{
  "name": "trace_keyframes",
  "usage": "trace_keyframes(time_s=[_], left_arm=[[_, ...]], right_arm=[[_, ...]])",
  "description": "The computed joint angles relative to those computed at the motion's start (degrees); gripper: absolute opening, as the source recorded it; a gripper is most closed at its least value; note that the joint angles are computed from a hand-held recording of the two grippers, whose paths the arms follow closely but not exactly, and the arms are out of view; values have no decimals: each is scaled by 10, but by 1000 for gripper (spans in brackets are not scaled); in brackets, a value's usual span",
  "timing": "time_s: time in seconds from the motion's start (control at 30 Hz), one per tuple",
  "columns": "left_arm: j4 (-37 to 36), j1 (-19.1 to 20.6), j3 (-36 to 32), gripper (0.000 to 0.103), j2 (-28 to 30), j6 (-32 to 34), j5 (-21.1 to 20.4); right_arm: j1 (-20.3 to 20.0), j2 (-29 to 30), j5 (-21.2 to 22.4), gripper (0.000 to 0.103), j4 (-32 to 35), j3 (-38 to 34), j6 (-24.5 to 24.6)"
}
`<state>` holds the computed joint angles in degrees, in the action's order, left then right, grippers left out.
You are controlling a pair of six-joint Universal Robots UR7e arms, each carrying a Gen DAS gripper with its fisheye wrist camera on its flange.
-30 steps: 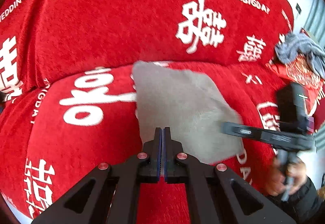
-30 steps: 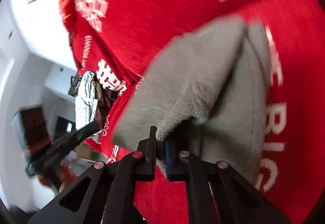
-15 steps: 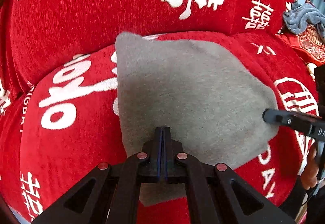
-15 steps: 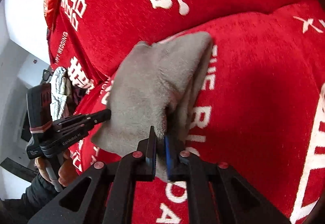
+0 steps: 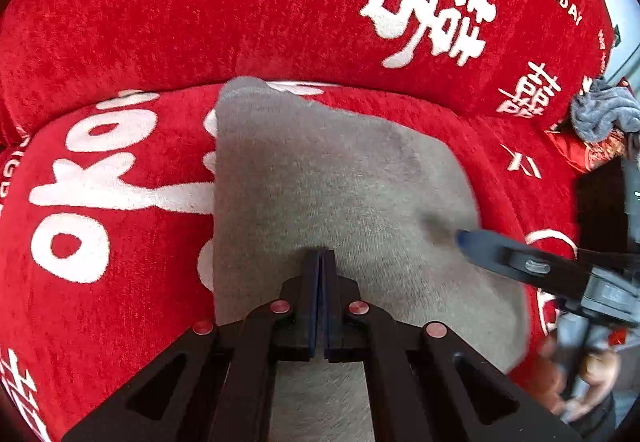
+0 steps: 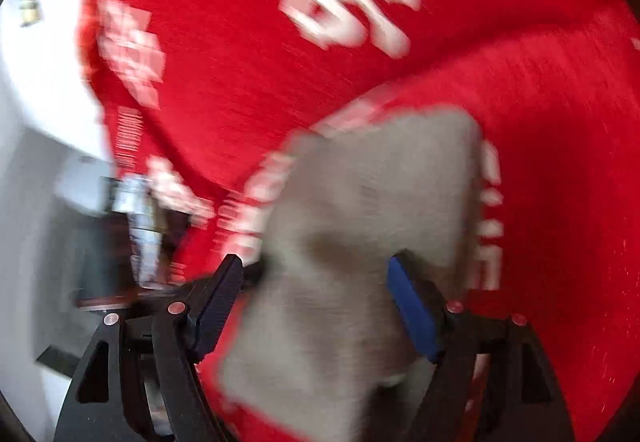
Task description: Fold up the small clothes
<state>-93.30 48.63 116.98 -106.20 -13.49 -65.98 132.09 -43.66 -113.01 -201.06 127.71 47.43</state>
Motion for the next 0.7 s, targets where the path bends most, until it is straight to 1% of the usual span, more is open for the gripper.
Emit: trace_keyframes(time_s=[0.03, 0.07, 0.13, 0.2, 0.27, 0.3, 0.33, 0.37, 0.4, 0.43, 0.47, 0.5, 0.53, 0.57, 0.6, 0.63, 0.67, 0.7], left_arm=[[9, 1, -7, 2, 0, 7, -5], [13, 2, -11, 2, -2, 11, -7], [23, -3, -18, 2, -23, 10, 4], [19, -1, -20, 2, -48, 20, 13], [19, 10, -21, 2, -59, 3, 42], [40, 29, -29, 2, -48, -11, 48], [57, 52, -39, 1, -34, -1, 30], [57, 68, -45, 1, -30, 9, 8], [34, 69, -38, 1, -49, 8, -2], [-13, 46, -15, 1, -91, 18, 10], [-58, 8, 11, 1, -137, 23, 45], [-78, -27, 32, 7, -169, 10, 87], [-75, -61, 42, 57, -190, -7, 128], [-47, -71, 42, 102, -187, -11, 145], [-16, -69, 35, 101, -169, -12, 160], [-3, -55, 33, 102, -148, 0, 166], [-14, -33, 31, 102, -130, 17, 148], [-33, -10, 28, 102, -120, 31, 117]], right_arm=[[4, -4, -5, 73, -2, 2, 3], [12, -13, -17, 75, 12, 2, 15], [41, -37, -64, 81, 45, 4, 29], [67, -60, -101, 81, 74, 13, 35], [87, -80, -122, 82, 81, 31, 54], [90, -83, -126, 82, 78, 39, 62], [94, -87, -129, 82, 83, 43, 71], [97, -91, -132, 82, 91, 46, 81], [102, -92, -136, 82, 98, 48, 91], [107, -89, -139, 82, 98, 49, 99], [112, -90, -137, 82, 93, 54, 103], [115, -89, -135, 82, 92, 55, 104], [117, -88, -133, 82, 99, 54, 105], [116, -88, -130, 82, 108, 52, 105], [112, -85, -126, 82, 109, 50, 103], [109, -84, -121, 82, 107, 49, 103], [106, -81, -119, 82, 103, 48, 101], [102, -78, -115, 82, 92, 48, 95]])
